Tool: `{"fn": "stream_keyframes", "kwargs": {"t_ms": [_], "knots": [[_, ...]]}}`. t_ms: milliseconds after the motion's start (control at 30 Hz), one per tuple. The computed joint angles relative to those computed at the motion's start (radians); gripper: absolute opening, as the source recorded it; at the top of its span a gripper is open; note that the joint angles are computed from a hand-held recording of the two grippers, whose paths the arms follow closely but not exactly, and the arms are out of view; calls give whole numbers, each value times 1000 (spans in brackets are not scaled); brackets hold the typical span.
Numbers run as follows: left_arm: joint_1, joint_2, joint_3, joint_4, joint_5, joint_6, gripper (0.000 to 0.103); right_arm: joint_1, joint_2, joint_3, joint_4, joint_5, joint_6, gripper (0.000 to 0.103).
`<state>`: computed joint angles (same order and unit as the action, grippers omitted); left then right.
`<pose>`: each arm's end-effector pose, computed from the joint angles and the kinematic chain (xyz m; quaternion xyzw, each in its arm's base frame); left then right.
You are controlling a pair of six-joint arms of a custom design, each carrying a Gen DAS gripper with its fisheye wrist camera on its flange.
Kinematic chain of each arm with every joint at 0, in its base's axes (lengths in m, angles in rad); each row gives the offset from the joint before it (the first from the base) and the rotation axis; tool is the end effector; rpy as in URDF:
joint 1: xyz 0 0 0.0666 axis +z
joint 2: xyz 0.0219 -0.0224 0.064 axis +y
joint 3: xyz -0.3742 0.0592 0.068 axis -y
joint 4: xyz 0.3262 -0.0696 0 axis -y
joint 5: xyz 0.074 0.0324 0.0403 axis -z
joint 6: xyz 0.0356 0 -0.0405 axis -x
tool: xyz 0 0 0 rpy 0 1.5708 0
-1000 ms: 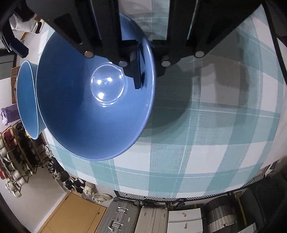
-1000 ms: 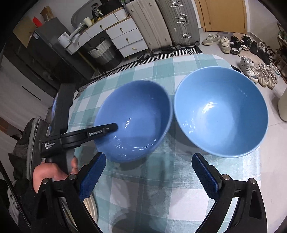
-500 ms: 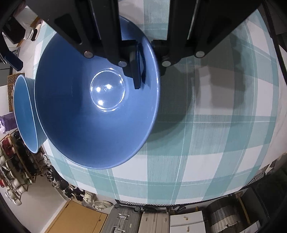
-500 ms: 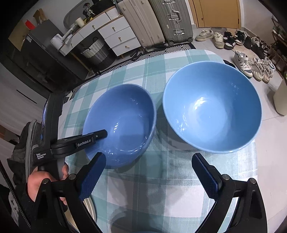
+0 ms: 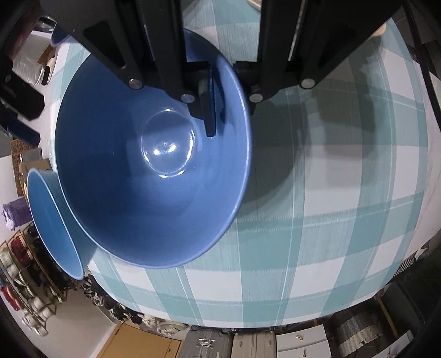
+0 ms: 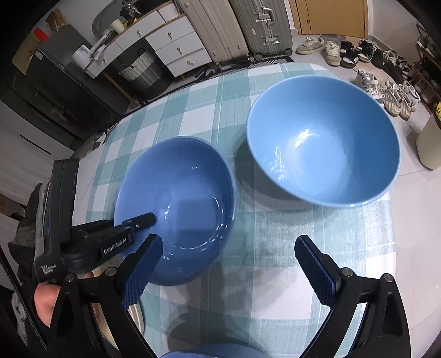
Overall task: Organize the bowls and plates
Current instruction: 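Carry the blue bowl with the left tool toward the other blue bowls, then close the right tool on the bowl rim while the left tool holds it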
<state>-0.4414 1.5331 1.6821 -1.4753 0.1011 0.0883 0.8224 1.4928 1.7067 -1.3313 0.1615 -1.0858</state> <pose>0.3822 -0.1850 0.4493 0.1802 0.9748 -0.0803 0.1044 0.2950 0.3087 0.4800 0.1455 0.9604 0.1373 0.1937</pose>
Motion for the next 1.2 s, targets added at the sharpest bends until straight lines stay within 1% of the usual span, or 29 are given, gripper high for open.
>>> {"fn": "stream_keyframes", "kwargs": {"t_ms": [133,233,333,467,567,633,667,733,767,800,867,933,1000,1100,1167,1200], "knots": [[-6,-30,-36,-4,1,-17,7,16,7,13,-28,8,-8,99],[-11,-51,-58,-9,-3,-20,7,23,3,5,-28,-8,-15,99],[-14,-72,-80,-12,7,-28,7,28,-3,-18,-6,-43,-26,99],[-20,-94,-104,-21,9,-33,7,37,5,-19,-21,-50,-46,98],[-27,-107,-117,-25,9,-43,8,38,20,-4,-49,-62,-36,98],[-30,-113,-121,-30,13,-53,7,39,22,-1,-51,-54,-28,98],[-32,-116,-124,-32,11,-59,7,38,28,7,-62,-49,-21,95],[-37,-123,-130,-30,5,-61,8,38,48,30,-94,-34,-6,82],[-40,-127,-134,-28,-5,-63,8,37,56,39,-106,-34,0,71],[-43,-131,-137,-23,-18,-64,8,36,63,45,-117,-31,6,64],[-45,-134,-141,-21,-23,-61,8,37,73,53,-134,-16,16,54],[-46,-135,-142,-21,-23,-59,8,34,70,44,-124,-18,19,50],[-49,-138,-145,-20,-32,-65,9,31,61,30,-106,-25,17,41],[-52,-144,-151,-13,-40,-59,9,27,59,23,-99,-37,16,38],[-53,-148,-156,-12,-43,-56,9,30,62,27,-107,-29,16,37],[-54,-148,-155,-13,-45,-56,9,34,65,31,-108,-22,21,32]]}}
